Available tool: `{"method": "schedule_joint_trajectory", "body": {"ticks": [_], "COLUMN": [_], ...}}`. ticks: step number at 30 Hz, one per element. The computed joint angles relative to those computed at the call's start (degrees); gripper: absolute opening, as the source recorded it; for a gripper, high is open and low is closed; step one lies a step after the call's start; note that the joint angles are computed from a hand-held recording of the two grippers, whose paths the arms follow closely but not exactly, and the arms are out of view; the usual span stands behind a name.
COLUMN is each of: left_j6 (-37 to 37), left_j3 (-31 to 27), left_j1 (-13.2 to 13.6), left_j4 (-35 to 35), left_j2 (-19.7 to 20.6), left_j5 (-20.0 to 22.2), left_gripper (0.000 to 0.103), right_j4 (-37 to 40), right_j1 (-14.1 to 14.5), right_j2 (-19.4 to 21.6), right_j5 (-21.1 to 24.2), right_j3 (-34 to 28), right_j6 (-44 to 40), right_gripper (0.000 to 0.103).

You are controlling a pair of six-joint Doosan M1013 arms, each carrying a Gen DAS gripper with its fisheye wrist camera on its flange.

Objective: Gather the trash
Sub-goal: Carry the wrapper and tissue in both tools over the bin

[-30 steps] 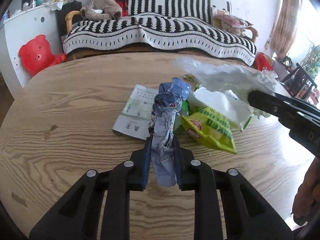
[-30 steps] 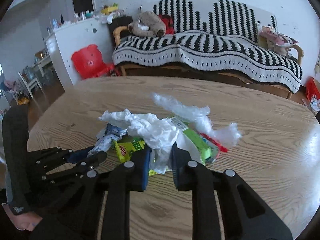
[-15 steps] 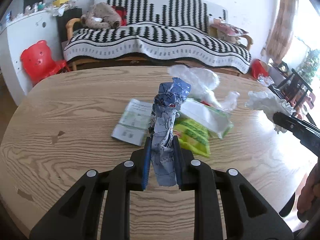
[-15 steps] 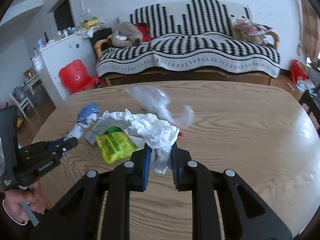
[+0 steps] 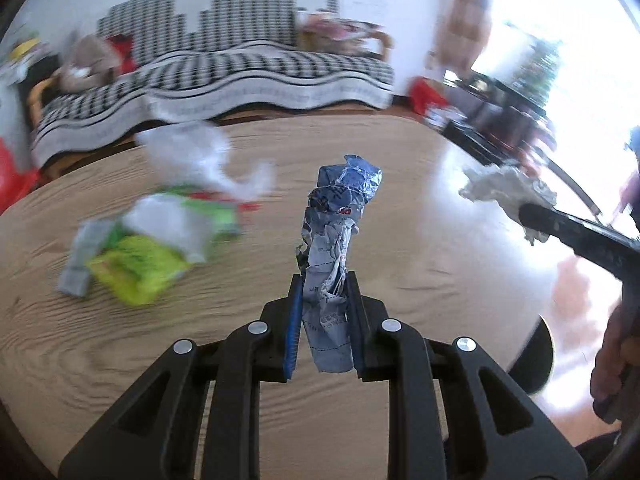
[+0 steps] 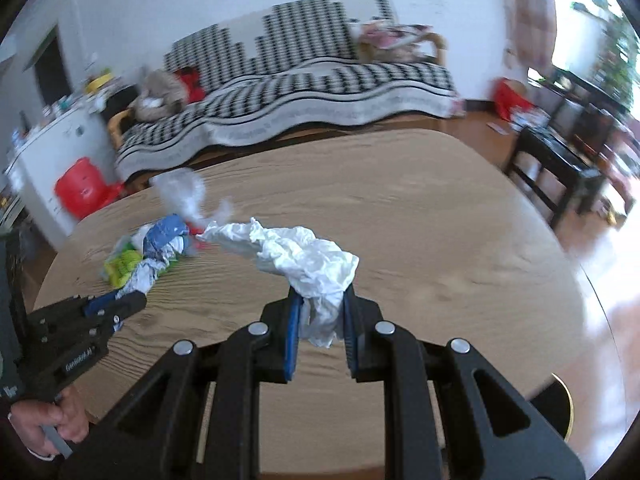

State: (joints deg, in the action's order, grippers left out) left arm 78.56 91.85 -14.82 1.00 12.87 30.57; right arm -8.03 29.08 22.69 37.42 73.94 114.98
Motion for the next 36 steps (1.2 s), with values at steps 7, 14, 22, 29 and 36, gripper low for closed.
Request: {"method": "schedule_joint_trajectory", "body": {"ticks": [7, 14, 22, 29, 36], "left_j6": [13.1, 24.8, 33.5, 31.9, 31.1], "left_j3": [-1.8, -5.1, -8.3, -10.7, -12.6], "left_j1": [-5.7, -11.1, -16.2, -17.6, -17.5], "left_j4": [-11.4, -21.5, -26.8, -25.2, -25.8], "left_j2": [2.6, 6.6, 12.2, 15.9, 17.6], "left_j5": [-0.2, 1.7, 8.3, 12.4, 13.8], "left_gripper": [0.02, 0.02, 0.02, 0.02, 0.02], "right_j4": [-3.7, -8.9, -2.3, 2.9, 1.5], "right_j1": [-5.4, -10.7, -16.9, -19.6, -18.5], "right_j2": [-6.6, -13.2, -16.4, -16.6, -15.3], "right_j5": [-0.4, 0.1, 5.6, 5.9, 7.1], "right_j3": [9.7, 19.5, 27.2, 28.9, 27.2], "right_j6": [11.1, 22.7, 23.1, 20.4, 21.8], "right_gripper": [0.019, 0.019, 0.019, 0.019, 0.019]}}
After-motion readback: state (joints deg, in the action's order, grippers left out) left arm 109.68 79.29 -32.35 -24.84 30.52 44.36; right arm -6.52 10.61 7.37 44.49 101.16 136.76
